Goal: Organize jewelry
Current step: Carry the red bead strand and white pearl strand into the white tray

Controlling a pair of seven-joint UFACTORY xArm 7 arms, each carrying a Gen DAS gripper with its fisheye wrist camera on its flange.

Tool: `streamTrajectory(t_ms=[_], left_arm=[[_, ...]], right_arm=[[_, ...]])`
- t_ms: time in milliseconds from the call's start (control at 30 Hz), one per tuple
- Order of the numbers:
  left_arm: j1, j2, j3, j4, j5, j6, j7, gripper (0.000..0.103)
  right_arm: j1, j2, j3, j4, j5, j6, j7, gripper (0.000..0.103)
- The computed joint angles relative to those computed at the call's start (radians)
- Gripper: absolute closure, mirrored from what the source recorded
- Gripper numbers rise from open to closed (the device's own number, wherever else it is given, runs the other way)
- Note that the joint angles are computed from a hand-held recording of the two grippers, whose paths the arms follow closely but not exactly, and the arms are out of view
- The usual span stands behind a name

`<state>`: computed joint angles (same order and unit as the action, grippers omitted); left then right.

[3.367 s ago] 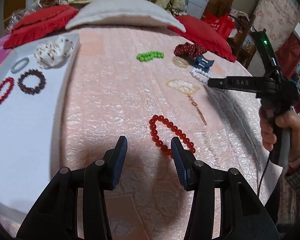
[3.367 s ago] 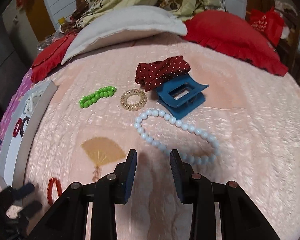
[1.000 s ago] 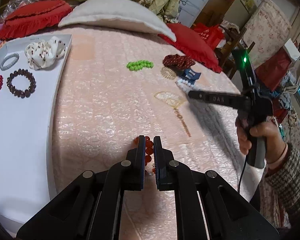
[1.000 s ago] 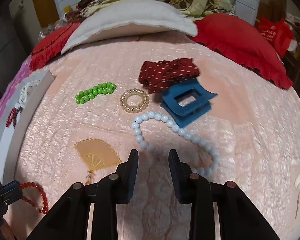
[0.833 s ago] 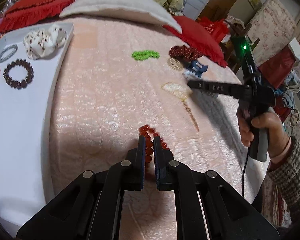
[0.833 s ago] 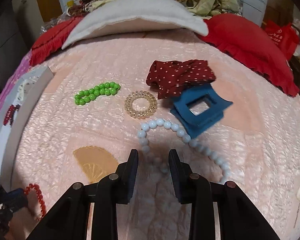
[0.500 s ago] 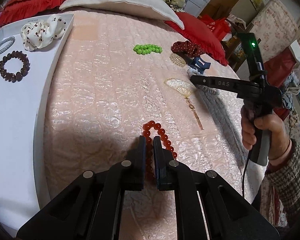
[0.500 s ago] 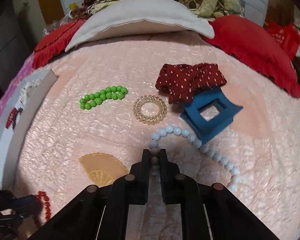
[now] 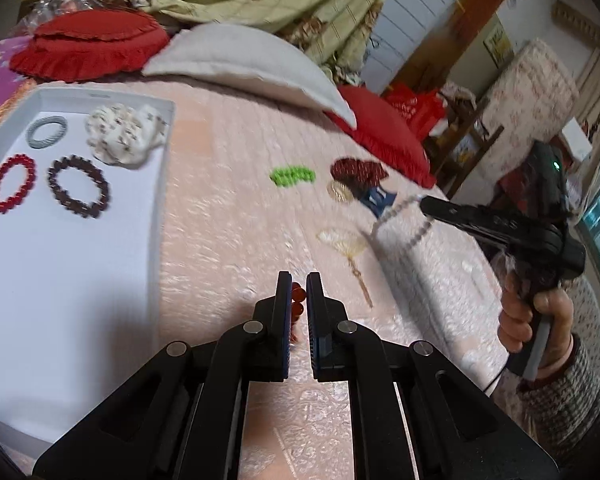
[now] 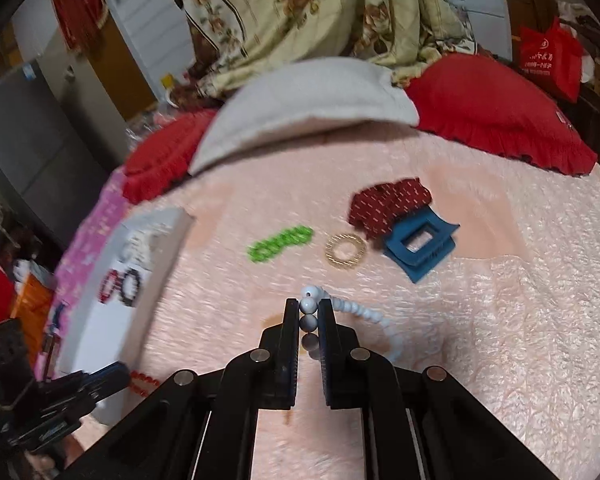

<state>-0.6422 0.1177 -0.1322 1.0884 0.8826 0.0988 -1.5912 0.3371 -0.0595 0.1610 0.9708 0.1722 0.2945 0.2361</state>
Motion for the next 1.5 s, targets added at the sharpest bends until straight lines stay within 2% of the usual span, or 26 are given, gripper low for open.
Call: streamTrajectory(t_ms=[100, 200, 333, 533, 633, 800, 867, 1000, 1100, 1300, 1500], left_arm=[[-0.001, -0.044, 0.011, -0.013, 0.092, 0.016, -0.089, 0.097], [0.034, -0.108, -0.005, -0.042, 0.212, 0.027, -0.208, 0.097], [0.098, -0.186, -0.039, -0.099, 0.266, 0.051, -0.284, 0.097], [0.192, -0.290, -0.068, -0.222, 0.191, 0.074, -0.287, 0.097], [0.236, -0.325, -0.081, -0.274, 0.141, 0.090, -0.292, 0.097], [0.288, -0.347, -0.088, -0.340, 0.013, 0.122, -0.236, 0.097], [0.312, -0.346, -0.096, -0.357, -0.023, 0.109, -0.227, 0.097], [0.358, -0.360, -0.122, -0.378, -0.099, 0.159, -0.202, 0.097], [0.391, -0.361, -0.146, -0.382, -0.147, 0.201, -0.172, 0.097], [0.471, -0.350, -0.180, -0.409, -0.178, 0.128, -0.153, 0.098], [0.510, -0.317, -0.195, -0.402, -0.207, 0.079, -0.124, 0.098]], right_arm=[[0.016, -0.040, 0.005, -0.010, 0.023, -0.001, -0.014, 0.095], [0.043, -0.071, 0.014, -0.009, 0.043, -0.001, -0.034, 0.095], [0.083, -0.071, 0.021, 0.032, 0.081, 0.011, -0.071, 0.095], [0.124, -0.004, 0.059, 0.146, 0.065, 0.043, -0.083, 0.095], [0.146, 0.065, 0.083, 0.242, 0.036, 0.068, -0.079, 0.095], [0.196, 0.228, 0.107, 0.440, -0.040, 0.130, -0.053, 0.095], [0.227, 0.291, 0.101, 0.517, -0.094, 0.159, -0.021, 0.095], [0.301, 0.429, 0.065, 0.691, -0.206, 0.224, 0.047, 0.095], [0.336, 0.499, 0.053, 0.770, -0.248, 0.258, 0.056, 0.095], [0.370, 0.624, 0.081, 0.852, -0.218, 0.345, -0.016, 0.095], [0.403, 0.689, 0.078, 0.873, -0.188, 0.395, -0.055, 0.095]])
